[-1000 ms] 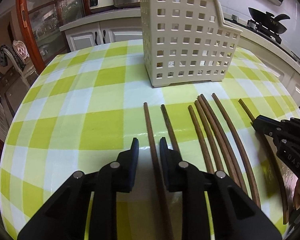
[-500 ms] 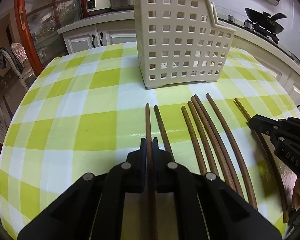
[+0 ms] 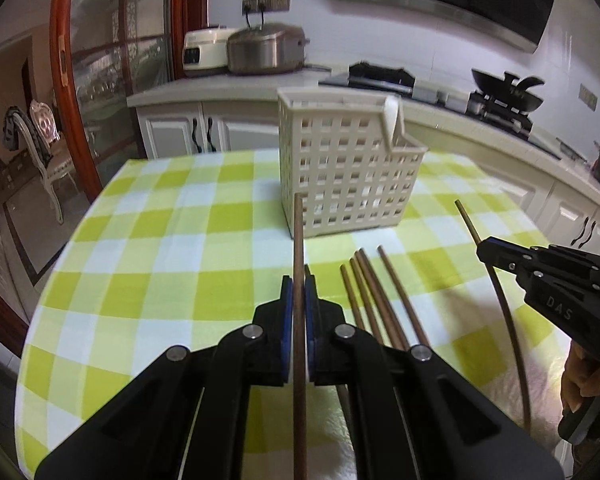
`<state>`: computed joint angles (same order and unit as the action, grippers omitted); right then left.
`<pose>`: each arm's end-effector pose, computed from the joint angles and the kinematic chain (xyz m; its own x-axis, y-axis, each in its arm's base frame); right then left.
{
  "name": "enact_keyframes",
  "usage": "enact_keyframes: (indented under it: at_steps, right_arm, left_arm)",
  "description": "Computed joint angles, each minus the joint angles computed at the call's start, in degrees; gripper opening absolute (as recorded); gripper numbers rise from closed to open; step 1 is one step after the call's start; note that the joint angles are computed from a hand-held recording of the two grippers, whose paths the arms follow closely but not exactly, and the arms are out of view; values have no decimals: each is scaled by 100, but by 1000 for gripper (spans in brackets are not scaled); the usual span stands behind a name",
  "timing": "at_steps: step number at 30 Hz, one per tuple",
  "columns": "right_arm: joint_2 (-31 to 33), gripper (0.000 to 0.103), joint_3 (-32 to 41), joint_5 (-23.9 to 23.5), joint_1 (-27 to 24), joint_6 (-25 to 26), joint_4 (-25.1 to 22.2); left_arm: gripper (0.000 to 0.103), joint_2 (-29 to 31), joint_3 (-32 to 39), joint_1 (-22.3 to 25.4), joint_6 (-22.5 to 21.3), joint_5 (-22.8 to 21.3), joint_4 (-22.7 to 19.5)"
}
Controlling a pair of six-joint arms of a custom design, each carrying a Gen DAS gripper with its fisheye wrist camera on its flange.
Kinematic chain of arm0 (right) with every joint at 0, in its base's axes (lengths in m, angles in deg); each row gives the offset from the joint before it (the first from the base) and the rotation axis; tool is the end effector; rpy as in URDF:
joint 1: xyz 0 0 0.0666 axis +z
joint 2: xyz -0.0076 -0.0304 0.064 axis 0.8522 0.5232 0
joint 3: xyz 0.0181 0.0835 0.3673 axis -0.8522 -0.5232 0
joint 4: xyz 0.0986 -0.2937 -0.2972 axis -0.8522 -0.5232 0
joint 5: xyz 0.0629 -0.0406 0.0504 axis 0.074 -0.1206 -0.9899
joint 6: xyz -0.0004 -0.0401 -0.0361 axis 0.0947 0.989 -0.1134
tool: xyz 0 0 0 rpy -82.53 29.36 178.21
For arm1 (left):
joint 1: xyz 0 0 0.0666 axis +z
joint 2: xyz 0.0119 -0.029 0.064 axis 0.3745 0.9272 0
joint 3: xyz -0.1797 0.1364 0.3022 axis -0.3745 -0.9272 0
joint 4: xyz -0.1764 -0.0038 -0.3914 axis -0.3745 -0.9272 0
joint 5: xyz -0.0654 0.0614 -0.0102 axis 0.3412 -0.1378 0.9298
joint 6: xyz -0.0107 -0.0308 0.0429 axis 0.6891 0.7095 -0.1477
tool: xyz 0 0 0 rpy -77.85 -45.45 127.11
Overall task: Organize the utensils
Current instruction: 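Lift the brown chopstick upright with the left tool toward the caddy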
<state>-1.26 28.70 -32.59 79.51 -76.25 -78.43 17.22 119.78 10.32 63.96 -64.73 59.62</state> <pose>0.4168 0.1571 0.3187 -0.6513 -0.0481 -0.7573 -0.1868 0.9774 0.0986 0.3965 -0.0834 0.3408 -0.6223 0.1262 -0.7726 0.2220 0.9749 -0.0196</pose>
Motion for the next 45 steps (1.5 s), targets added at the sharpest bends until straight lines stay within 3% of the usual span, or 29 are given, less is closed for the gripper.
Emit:
enact_keyframes:
  at_steps: [23, 45]
  right_arm:
    - [-1503, 6, -483, 716, 618, 125, -61]
    - [-1913, 6, -593, 1010, 870, 251, 55]
  left_arm:
    - [6, -1878, -653, -193, -40, -110, 12]
    - [6, -2259, -733, -235, -30, -243, 97]
